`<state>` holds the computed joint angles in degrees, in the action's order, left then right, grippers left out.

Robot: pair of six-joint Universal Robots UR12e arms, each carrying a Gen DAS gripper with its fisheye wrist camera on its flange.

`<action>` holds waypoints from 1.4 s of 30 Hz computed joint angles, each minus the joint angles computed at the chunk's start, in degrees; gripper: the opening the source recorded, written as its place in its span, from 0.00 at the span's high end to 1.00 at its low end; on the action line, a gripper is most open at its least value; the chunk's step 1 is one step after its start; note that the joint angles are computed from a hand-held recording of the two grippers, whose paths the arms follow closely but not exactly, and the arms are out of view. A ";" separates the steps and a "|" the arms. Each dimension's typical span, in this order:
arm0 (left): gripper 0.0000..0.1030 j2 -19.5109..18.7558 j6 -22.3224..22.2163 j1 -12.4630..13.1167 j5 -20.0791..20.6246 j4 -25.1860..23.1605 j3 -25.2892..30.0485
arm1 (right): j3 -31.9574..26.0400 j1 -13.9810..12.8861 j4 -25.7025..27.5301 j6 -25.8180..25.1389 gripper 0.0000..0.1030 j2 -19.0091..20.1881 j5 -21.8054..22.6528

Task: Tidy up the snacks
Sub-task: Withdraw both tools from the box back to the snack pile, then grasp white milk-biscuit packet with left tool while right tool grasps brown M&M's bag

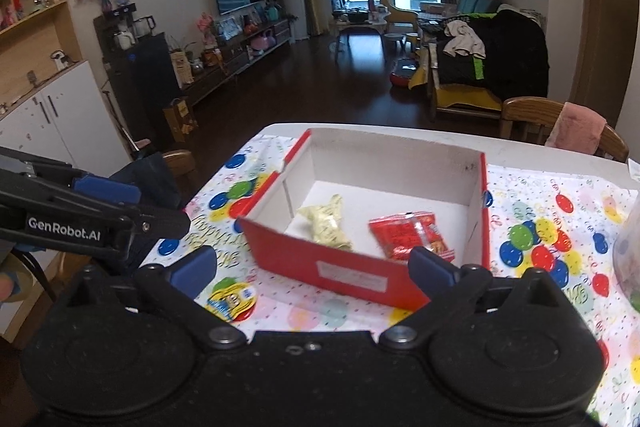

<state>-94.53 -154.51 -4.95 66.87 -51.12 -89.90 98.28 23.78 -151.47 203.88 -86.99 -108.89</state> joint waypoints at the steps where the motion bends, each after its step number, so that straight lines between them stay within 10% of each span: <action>1: 0.35 0.41 0.22 0.33 -0.36 0.19 -0.62 | 0.34 0.37 -0.44 -0.07 0.00 -0.07 -0.23; 16: 0.23 6.25 4.57 4.68 -3.42 0.59 -11.26 | 7.24 2.95 -2.12 0.22 0.00 -2.29 2.73; 31: 0.23 5.74 4.47 3.96 3.87 -2.52 -15.18 | 8.02 6.07 4.58 0.68 0.01 -0.52 8.39; 42: 0.23 3.90 2.44 3.34 4.51 -5.40 -14.71 | 7.84 5.28 6.92 1.80 0.22 1.51 12.76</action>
<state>-90.63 -152.07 -1.61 71.38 -56.52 -104.61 106.12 29.06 -144.55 205.68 -85.48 -96.13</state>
